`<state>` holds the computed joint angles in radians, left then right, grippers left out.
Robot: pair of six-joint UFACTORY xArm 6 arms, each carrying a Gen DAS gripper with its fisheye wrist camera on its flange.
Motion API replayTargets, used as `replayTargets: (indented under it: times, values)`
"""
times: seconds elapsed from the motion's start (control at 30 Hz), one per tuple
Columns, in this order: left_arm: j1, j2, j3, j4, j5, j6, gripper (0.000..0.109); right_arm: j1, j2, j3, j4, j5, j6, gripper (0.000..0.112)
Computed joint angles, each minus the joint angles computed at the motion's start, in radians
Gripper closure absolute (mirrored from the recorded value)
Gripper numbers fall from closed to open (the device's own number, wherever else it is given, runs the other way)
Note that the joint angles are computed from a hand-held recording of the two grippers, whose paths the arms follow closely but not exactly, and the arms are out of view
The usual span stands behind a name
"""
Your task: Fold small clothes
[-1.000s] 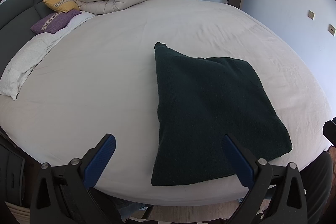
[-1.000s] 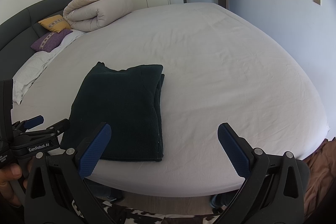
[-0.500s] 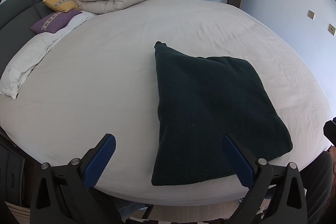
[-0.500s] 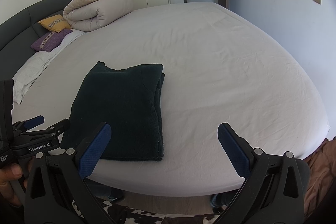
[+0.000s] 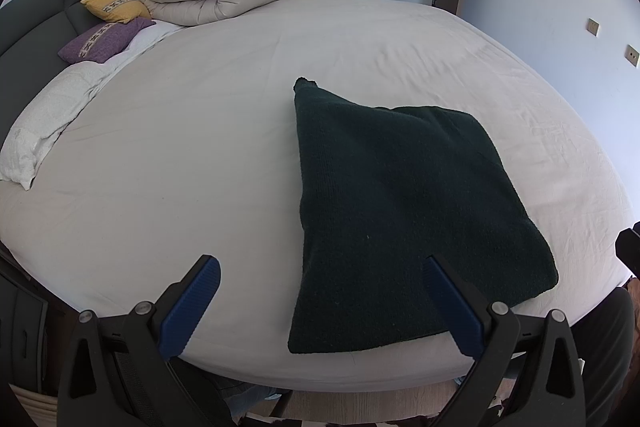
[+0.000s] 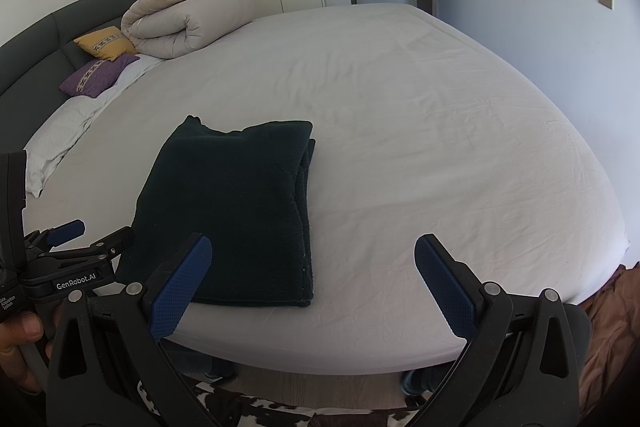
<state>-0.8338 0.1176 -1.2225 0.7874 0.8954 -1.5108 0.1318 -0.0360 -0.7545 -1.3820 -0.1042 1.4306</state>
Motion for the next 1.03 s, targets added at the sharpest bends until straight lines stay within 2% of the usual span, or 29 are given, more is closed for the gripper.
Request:
replayTargets:
  times: [0.37,0.77,1.03]
  values:
    - [0.002,-0.004,0.004,-0.003,0.0,0.003,0.006,0.001,0.0,-0.001,-0.015,0.0,0.014,0.009]
    - [0.003,-0.014,0.017,-0.008,-0.003,0.004,0.006,-0.003,0.001,0.015,0.066,-0.009,-0.073,0.009]
    - [0.001,-0.023,0.026,0.001,0.008,-0.011,0.006,0.002,0.013,0.055,0.342,-0.029,-0.345,0.009]
